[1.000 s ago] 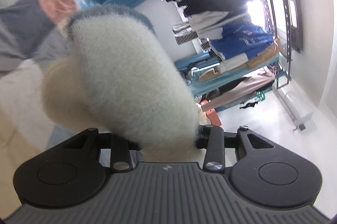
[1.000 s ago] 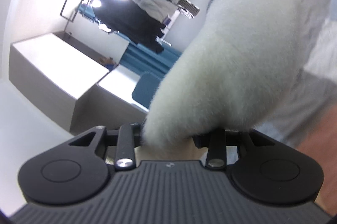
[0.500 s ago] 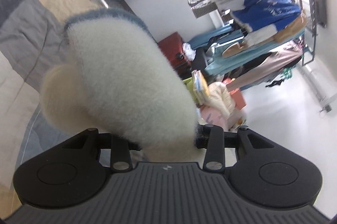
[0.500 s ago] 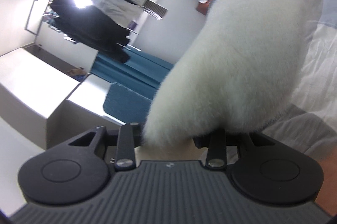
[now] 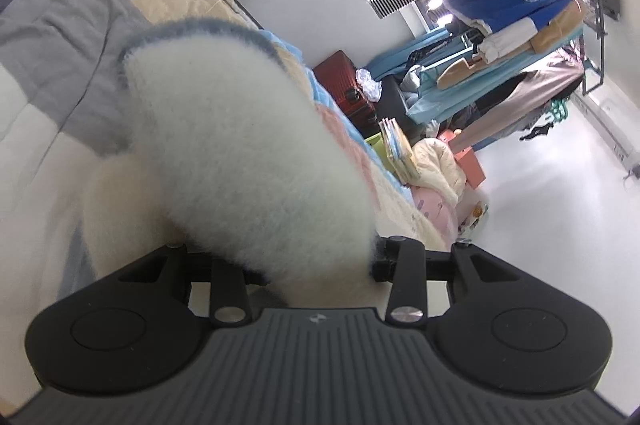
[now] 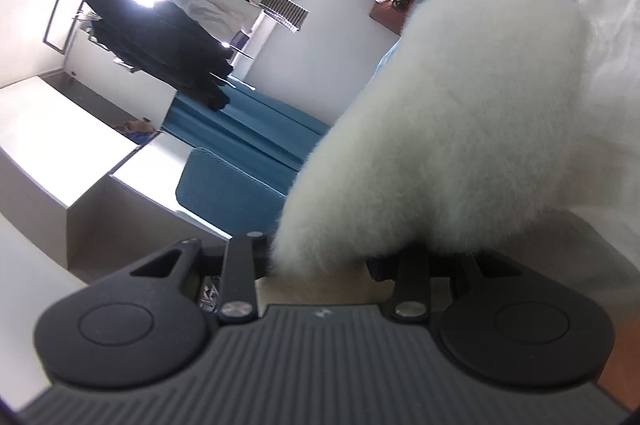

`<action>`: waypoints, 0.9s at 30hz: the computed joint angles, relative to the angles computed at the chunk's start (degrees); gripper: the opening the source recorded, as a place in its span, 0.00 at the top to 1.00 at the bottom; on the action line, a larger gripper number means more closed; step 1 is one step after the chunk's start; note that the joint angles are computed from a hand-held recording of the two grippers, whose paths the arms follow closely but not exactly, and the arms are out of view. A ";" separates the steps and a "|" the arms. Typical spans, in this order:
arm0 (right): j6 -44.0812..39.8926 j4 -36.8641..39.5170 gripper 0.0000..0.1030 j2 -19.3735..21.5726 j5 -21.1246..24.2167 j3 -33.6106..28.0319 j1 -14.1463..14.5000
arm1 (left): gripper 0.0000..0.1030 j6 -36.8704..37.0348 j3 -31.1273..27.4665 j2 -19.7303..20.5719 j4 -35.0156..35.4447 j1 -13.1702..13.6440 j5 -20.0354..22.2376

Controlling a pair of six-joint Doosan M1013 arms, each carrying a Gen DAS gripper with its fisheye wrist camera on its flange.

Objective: Fold large clothes

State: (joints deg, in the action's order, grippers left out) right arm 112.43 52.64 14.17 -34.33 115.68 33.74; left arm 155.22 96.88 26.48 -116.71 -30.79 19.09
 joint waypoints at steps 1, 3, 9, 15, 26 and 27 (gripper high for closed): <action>0.28 0.43 0.61 0.06 -0.29 0.44 0.45 | 0.56 0.77 0.57 -0.16 -0.19 -0.06 -0.05; 0.92 0.88 0.61 0.13 -0.27 1.06 0.84 | 0.56 1.64 1.94 -0.73 -0.21 0.09 0.10; -0.82 4.81 0.58 1.35 -3.76 2.32 3.30 | 0.54 10.80 4.55 -1.77 -8.48 -0.98 -1.09; 0.20 7.62 0.53 1.99 -5.83 2.55 4.66 | 0.48 0.25 5.21 -3.15 3.73 -0.90 -2.70; -18.10 26.22 0.49 -2.92 -6.08 2.81 9.94 | 0.42 3.29 10.82 -11.76 10.85 -2.77 -9.75; -19.68 27.36 0.49 -3.55 -6.89 2.82 10.63 | 0.42 0.42 10.91 -12.86 15.44 -3.09 -10.77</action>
State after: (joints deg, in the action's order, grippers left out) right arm 92.75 80.00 10.62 -41.22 118.49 44.37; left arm 155.64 107.79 13.62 -101.27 -33.88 8.32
